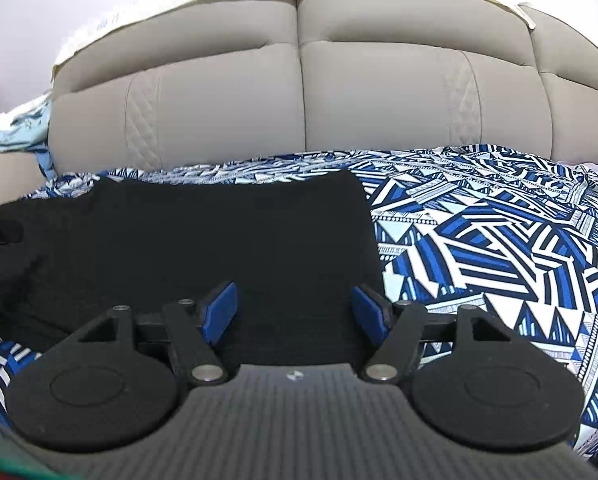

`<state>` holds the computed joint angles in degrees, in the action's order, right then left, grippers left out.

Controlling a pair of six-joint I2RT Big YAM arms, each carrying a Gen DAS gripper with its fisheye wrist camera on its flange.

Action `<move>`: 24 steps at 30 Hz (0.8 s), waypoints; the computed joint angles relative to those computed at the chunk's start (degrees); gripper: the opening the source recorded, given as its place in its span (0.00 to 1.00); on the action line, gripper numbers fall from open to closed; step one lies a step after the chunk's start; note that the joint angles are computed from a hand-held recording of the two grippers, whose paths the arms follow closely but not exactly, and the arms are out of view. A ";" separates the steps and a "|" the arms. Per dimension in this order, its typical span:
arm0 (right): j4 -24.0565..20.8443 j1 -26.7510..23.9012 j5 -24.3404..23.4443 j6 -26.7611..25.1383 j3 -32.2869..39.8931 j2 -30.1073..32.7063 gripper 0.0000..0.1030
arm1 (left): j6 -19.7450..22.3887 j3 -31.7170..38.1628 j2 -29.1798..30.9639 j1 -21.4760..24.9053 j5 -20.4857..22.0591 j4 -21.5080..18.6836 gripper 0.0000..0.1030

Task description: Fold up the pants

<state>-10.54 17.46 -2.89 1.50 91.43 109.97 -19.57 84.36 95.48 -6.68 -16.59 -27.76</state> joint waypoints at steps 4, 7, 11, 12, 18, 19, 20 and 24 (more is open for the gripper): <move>0.94 0.67 1.20 -1.82 -0.44 -0.09 0.76 | 2.36 1.27 2.40 -0.86 -1.08 -0.73 0.19; 0.93 0.59 1.08 -1.91 0.11 0.22 0.77 | 2.33 2.15 3.97 -1.12 -1.97 -3.16 0.19; 0.00 0.40 1.30 -1.16 1.20 0.92 0.78 | 5.14 -0.03 3.30 -1.68 -3.82 -0.61 0.22; -0.39 0.44 1.58 -1.15 1.50 1.12 0.78 | 4.97 -0.36 2.93 -1.77 -4.44 -0.60 0.22; 0.41 0.95 1.77 -3.02 1.05 1.09 0.78 | -3.60 -4.52 -1.79 1.82 1.42 1.42 0.24; 0.43 1.10 1.55 -3.45 1.00 1.13 0.78 | -5.01 -4.39 -1.93 2.74 3.49 0.71 0.24; 0.30 1.19 1.35 -3.72 1.07 1.22 0.78 | -6.15 -4.05 -1.87 3.55 4.86 -0.09 0.24; 0.37 2.00 0.41 -5.32 1.00 1.30 0.78 | -11.06 -1.90 -0.18 5.89 9.66 -3.52 0.24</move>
